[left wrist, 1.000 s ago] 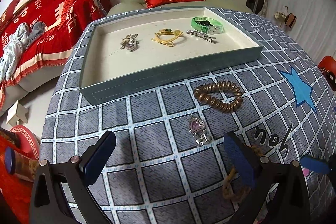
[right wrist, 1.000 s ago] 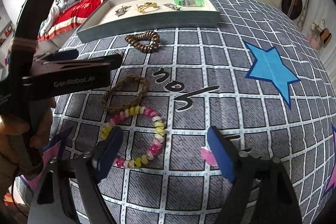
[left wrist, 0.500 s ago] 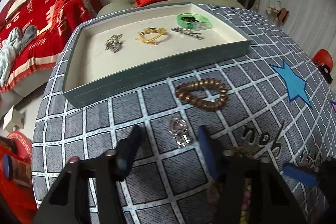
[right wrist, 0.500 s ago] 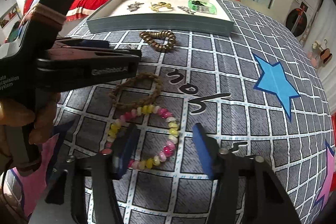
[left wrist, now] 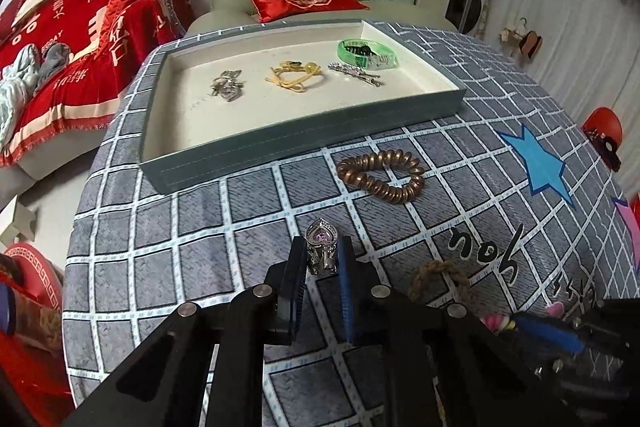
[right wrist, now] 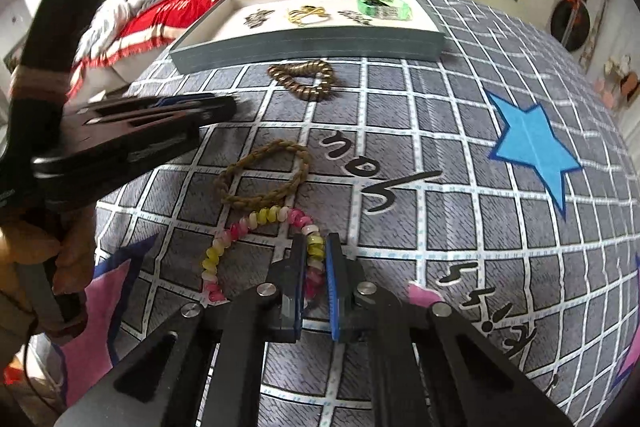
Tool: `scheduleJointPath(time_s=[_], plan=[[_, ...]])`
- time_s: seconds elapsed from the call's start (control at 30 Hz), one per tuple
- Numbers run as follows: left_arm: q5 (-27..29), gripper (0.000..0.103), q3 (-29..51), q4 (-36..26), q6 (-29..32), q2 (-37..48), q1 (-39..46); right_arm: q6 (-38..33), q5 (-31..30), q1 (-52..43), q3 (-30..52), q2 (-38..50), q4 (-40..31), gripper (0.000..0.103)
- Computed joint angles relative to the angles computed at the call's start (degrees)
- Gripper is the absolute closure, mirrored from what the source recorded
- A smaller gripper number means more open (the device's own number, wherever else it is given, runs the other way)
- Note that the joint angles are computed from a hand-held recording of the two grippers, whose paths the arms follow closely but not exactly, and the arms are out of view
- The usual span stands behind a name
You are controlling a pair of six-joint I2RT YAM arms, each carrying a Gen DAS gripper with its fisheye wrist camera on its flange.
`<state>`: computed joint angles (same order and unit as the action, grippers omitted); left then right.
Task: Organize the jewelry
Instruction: 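Grasp the pink heart pendant with the left tool while the right tool grasps the beaded bracelet, then carry both pieces into the tray while the right tool opens to drop the beaded bracelet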
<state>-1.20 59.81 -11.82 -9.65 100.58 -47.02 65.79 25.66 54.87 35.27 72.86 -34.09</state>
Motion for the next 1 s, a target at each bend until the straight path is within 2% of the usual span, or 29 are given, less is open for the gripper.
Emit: scheduleJointPath(time_s=[0.23, 0.47, 0.73, 1.0], plan=[[0.88, 0.071, -1.02, -0.05, 0.08, -2.83, 1.63, 0.76, -0.12, -2.4, -3.37, -7.58, -1.1, 0.093], [2.11, 0.071, -0.66, -0.79, 0.64, -5.4, 3.47, -2.62, -1.67, -7.31, -3.74, -13.19, -1.7, 0.093], [3.0, 0.071, 2.75, -2.39, 1.51, -6.21, 5.79, -12.49, -3.74, -15.76, 1.2, -14.83, -2.14, 0.093], [3.33, 0.071, 8.21, -4.26, 2.68, -4.24, 8.5, -22.5, -7.04, -24.23, 7.74, -11.09, 0.22, 0.093]])
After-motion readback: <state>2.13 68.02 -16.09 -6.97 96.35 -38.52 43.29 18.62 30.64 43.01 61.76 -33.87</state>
